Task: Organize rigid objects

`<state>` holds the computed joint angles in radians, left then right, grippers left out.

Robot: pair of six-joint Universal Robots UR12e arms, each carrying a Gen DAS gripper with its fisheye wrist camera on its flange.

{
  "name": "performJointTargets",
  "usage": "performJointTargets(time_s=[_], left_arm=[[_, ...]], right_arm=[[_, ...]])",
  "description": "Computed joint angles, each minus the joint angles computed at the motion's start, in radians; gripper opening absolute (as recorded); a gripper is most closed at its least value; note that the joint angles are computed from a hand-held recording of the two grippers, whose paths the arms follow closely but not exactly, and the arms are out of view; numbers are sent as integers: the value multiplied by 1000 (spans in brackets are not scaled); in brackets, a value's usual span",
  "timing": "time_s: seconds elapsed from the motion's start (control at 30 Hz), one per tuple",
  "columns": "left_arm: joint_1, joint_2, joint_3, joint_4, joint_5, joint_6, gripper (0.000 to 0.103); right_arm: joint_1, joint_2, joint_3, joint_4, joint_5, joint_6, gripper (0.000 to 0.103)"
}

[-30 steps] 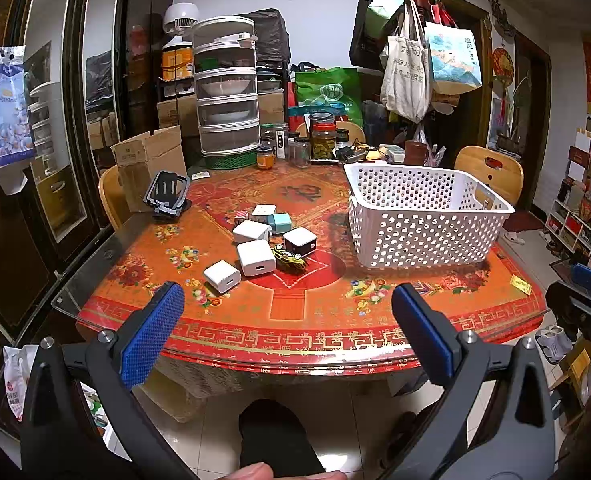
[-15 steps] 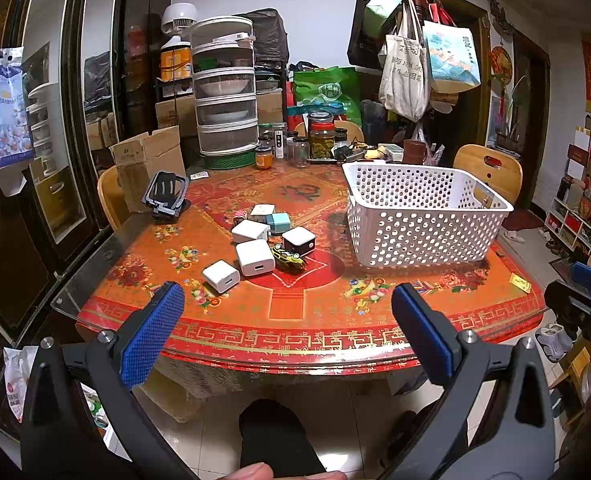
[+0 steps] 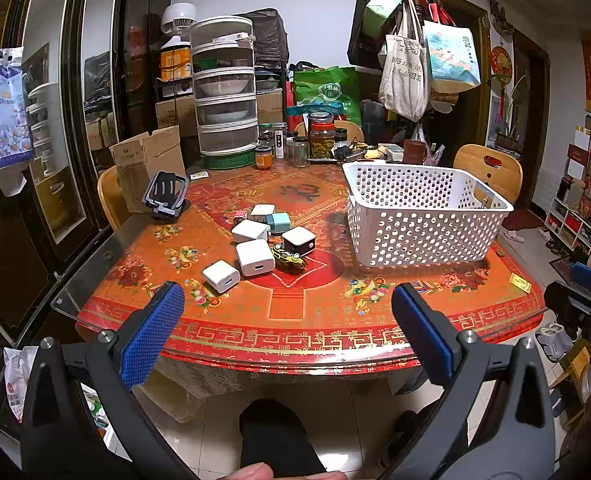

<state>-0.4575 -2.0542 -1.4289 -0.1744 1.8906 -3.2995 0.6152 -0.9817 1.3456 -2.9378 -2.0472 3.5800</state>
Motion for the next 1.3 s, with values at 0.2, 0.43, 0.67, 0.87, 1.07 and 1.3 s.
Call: performJointTargets(time_s=[0.2,0.43,0.67,0.87,1.07,1.3], left_arm=[[0,1,0,-1,-2,0,102],[0,-4,1,7,-6,1,102],[9,-77,34,135,7,7,102],[38,-176,119,234,168,11,102],[84,-226,224,-144,300,-1,102],[133,-233,228,-246,122,-4,102]], right_arm=[[1,2,-2,2,-2,1,99],[4,8,-12,6,-4,4,99],[-26,8,0,-36,-49,-2,99],[-121,37,-61,-54,-68,3,103],[-230,112,-264,332,45,109,103],[-286,176,-364,544,168,172,101]])
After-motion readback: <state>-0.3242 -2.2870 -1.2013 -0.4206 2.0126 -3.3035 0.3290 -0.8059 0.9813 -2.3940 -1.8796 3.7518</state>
